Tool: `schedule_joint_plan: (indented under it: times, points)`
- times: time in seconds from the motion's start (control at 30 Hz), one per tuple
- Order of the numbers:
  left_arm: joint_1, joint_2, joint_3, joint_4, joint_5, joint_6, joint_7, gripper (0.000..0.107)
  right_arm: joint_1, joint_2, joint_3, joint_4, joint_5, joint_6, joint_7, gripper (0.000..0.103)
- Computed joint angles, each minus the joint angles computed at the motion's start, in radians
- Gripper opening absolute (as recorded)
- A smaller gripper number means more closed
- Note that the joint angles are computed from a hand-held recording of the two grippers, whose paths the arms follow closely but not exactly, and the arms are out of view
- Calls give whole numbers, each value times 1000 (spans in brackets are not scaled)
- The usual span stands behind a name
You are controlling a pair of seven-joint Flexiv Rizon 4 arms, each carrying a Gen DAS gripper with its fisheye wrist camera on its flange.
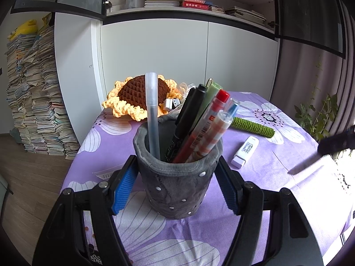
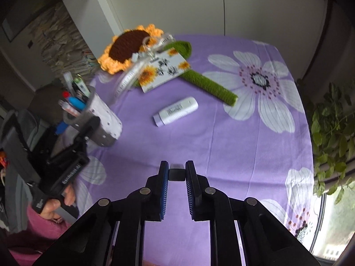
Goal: Organize stationery
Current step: 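Lift the white eraser and insert it into the pen holder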
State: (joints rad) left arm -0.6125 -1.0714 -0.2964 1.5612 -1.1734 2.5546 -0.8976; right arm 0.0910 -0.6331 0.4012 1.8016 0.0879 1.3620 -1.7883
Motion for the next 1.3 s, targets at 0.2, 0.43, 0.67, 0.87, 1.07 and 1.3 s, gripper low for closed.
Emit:
schedule_joint_plan:
  times: [0.2,0.43,0.67,0.87,1.07,1.3]
  points:
    - [0,1,0,1,-1,0,1,68,-115,8,207,-34,70,79,-161,16]
    - [-2,0,-1,-2,-8,2,10,68,-191,-28,416,-108,109,84,-358,16]
    - [2,4,-4,4,-8,-1,10,69,-51,-82,303,-241,105,-125,-329,16]
    - [2,4,-6,-3,-22,-9,23,68,43,-109,198,-310,133,-204,-316,16]
    - [3,4,-6,-3,-21,-9,22,68,114,-109,118,-338,175,-233,-335,16]
    - [8,8,-4,5,-11,-18,9,68,95,-83,110,-340,263,-246,-377,16]
